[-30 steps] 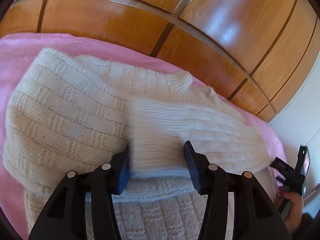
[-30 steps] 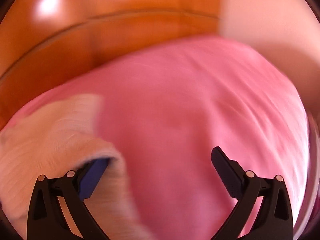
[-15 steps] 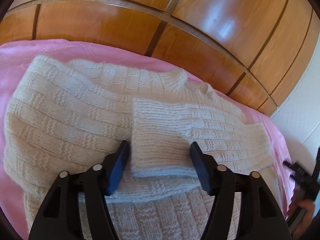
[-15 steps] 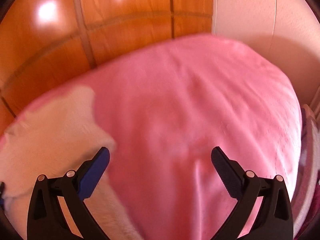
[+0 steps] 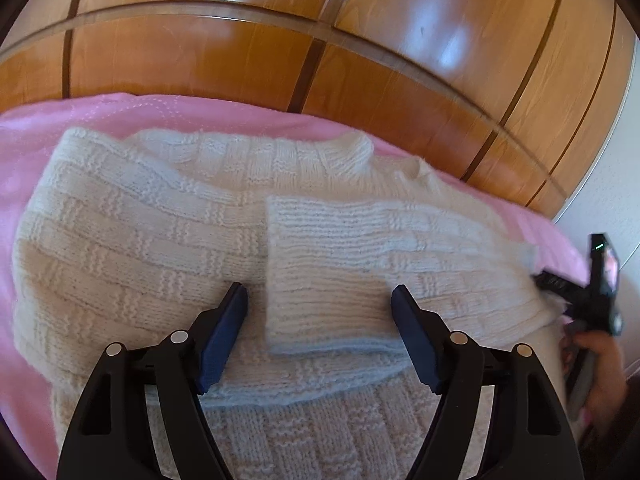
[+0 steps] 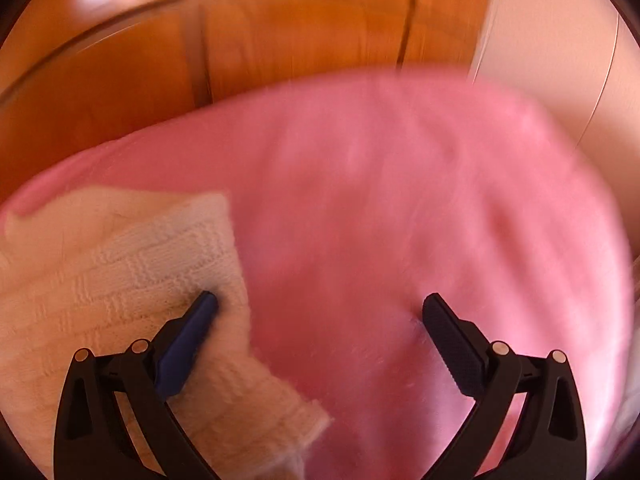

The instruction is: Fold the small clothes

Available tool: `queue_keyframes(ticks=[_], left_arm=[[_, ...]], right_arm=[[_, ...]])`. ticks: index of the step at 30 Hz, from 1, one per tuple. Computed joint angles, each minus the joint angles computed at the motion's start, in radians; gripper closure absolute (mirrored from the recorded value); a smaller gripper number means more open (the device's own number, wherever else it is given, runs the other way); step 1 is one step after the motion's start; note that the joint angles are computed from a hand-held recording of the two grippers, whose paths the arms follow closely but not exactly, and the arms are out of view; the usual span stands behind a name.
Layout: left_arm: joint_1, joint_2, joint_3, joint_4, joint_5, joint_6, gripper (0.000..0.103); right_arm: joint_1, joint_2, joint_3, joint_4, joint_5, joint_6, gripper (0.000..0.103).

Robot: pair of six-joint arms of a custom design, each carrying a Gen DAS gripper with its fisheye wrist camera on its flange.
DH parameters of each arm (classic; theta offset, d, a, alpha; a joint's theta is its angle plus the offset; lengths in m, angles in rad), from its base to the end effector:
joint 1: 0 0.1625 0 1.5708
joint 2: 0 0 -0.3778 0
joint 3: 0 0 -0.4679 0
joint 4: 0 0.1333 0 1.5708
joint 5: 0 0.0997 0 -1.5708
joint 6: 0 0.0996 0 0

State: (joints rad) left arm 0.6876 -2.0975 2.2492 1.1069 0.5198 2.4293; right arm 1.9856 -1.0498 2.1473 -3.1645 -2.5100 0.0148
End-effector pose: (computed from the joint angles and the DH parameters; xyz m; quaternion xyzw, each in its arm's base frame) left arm -0.0096 -0.2923 0.3407 -0.0048 0.8581 -0.4486 0.2498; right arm 0.2568 -0.4518 0.0695 0.0628 -0.8693 0.3075 0.3819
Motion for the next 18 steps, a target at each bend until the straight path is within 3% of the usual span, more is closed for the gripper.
queue_keyframes(ticks=[2,7,9,14,16,18], left_arm=[[0.005,0.023,-0.003,0.004,-0.008,-0.003,0.029],[0.01,0.015,-0.006,-0.005,-0.002,0.008,0.029],[0.014,0.017,-0.008,-0.01,-0.001,0.015,0.029],[0.006,0.018,-0.005,0.001,-0.004,0.0,0.028],[0.007,0.018,-0.007,0.0,-0.002,0.004,0.026],[0.007,0.023,-0.009,0.002,0.0,0.003,0.025]], right_arm=[[-0.022,-0.037,0.022,0.004,0.062,0.025,0.002],[0.002,-0.018,0.017,-0.044,0.014,-0.006,0.002],[0.049,-0.017,0.036,-0.122,-0.025,-0.067,0.002],[0.118,-0.08,0.137,-0.195,-0.018,-0.166,0.002],[0.092,-0.072,0.144,-0.129,-0.107,-0.123,0.002],[0.044,-0.134,0.17,-0.017,-0.047,0.0,0.002]])
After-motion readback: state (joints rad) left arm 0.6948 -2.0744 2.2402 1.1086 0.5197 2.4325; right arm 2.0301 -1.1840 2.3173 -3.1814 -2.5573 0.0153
